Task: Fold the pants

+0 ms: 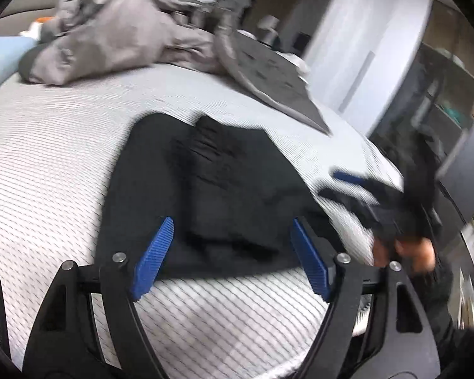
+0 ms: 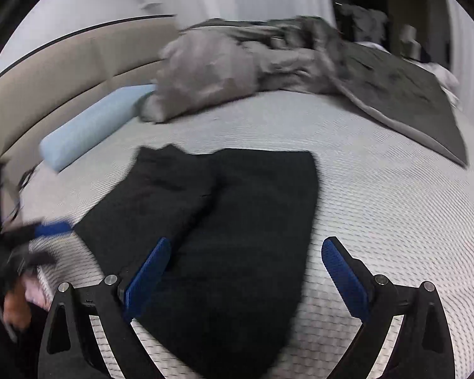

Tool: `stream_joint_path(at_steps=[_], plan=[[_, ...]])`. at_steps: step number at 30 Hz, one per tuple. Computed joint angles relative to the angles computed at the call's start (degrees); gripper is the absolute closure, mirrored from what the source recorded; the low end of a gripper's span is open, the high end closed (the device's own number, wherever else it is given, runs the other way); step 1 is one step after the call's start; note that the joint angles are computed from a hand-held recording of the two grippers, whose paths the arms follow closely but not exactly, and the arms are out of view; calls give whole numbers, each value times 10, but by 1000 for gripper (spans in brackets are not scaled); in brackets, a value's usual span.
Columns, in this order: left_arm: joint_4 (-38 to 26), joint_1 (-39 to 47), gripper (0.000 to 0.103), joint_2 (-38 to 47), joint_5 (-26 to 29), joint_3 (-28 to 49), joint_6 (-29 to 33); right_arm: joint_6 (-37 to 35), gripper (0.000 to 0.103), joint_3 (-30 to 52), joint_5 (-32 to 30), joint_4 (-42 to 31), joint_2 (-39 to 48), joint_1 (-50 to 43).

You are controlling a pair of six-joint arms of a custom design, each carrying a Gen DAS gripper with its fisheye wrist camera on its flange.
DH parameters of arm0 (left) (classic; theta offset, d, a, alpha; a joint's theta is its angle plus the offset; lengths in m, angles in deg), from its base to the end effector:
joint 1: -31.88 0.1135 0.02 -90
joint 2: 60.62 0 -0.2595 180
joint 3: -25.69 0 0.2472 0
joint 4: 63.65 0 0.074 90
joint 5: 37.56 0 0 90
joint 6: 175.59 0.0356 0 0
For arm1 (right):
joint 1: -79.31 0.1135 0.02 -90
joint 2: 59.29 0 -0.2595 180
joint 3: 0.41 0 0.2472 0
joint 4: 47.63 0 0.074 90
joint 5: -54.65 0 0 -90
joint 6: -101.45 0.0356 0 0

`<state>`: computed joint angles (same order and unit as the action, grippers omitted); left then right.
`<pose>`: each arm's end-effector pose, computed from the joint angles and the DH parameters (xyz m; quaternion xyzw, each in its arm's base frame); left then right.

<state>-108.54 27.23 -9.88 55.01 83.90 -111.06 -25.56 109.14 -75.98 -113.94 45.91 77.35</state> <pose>0.1871 -0.0168 0.2800 -0.1522 0.8834 -0.1345 0.4224 0.3826 0.0101 0.2935 -0.3542 0.8423 0.2418 0.3265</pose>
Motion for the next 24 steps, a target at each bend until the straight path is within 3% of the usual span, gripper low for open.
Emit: stream_joint_path(at_steps=[4, 11, 14, 18, 24], plan=[[46, 104, 28, 51, -10, -3, 30, -44, 5, -67, 6, 18, -48, 43], [64, 258, 28, 92, 92, -27, 31, -115, 5, -174, 39, 37, -115, 103], [70, 271, 28, 96, 97, -31, 49, -94, 5, -223, 90, 94, -141, 136], [59, 254, 28, 91, 83, -33, 64, -70, 5, -320, 182, 239, -189, 183], [50, 198, 28, 112, 40, -24, 65, -16, 5, -368, 218, 341, -219, 204]])
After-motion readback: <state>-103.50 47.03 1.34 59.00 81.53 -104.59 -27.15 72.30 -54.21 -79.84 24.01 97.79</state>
